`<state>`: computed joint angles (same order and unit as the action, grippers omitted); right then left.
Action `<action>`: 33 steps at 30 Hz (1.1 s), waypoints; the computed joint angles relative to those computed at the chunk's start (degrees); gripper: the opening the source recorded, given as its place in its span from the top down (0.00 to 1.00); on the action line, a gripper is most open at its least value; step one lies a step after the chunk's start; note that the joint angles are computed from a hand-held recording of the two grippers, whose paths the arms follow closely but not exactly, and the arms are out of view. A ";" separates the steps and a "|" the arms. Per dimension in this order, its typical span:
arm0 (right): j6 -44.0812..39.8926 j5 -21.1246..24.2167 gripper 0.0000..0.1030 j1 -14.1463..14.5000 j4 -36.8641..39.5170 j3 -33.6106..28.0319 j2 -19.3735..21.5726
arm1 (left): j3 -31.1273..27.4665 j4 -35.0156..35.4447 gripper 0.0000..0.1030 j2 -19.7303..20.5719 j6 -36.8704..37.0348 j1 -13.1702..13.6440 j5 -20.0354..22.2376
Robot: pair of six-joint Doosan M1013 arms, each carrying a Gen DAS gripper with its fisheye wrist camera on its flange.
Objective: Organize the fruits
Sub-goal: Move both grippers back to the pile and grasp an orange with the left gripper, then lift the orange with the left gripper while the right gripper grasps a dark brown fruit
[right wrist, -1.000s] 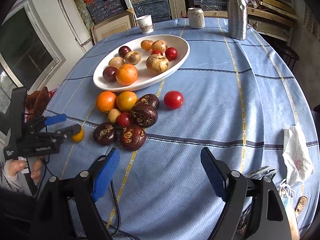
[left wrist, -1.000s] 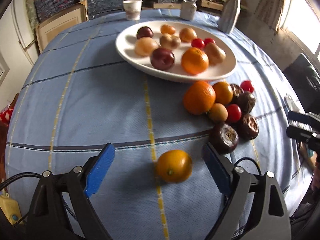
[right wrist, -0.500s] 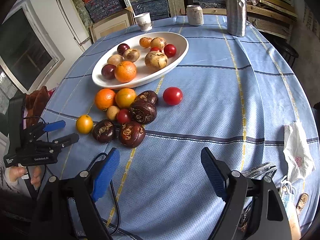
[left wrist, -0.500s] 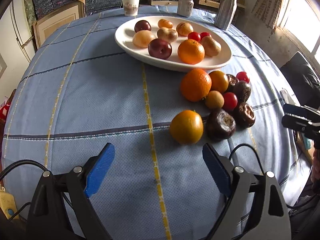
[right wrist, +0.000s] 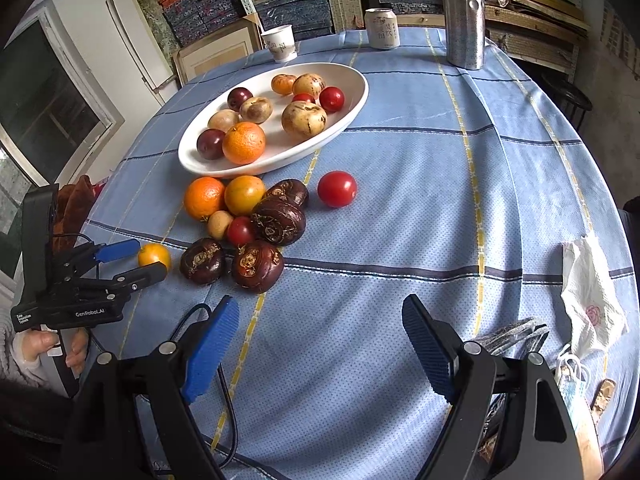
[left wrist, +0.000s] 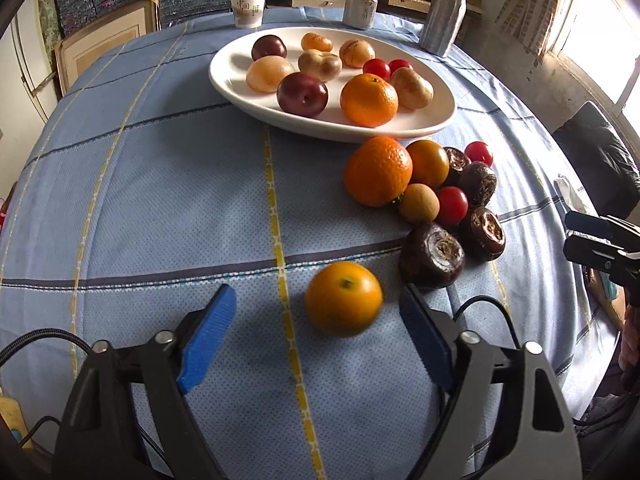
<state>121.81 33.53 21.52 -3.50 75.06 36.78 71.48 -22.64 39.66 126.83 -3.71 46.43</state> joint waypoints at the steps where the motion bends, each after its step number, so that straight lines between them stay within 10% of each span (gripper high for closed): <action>1: -0.10 0.02 0.18 0.01 0.09 0.01 0.00 | -0.07 -0.10 0.26 0.07 -0.02 0.04 0.26; 8: -1.38 0.57 0.18 -0.03 0.76 -0.63 0.36 | -0.71 -1.08 0.35 0.51 -0.06 0.26 0.75; 13: -1.39 0.41 0.18 -0.01 0.60 -0.58 0.32 | -1.39 -3.73 0.64 1.00 1.95 0.58 3.30; 33: -11.58 4.64 0.19 0.34 7.73 -9.52 6.34 | 1.14 -1.16 0.64 -1.02 -1.41 2.55 0.61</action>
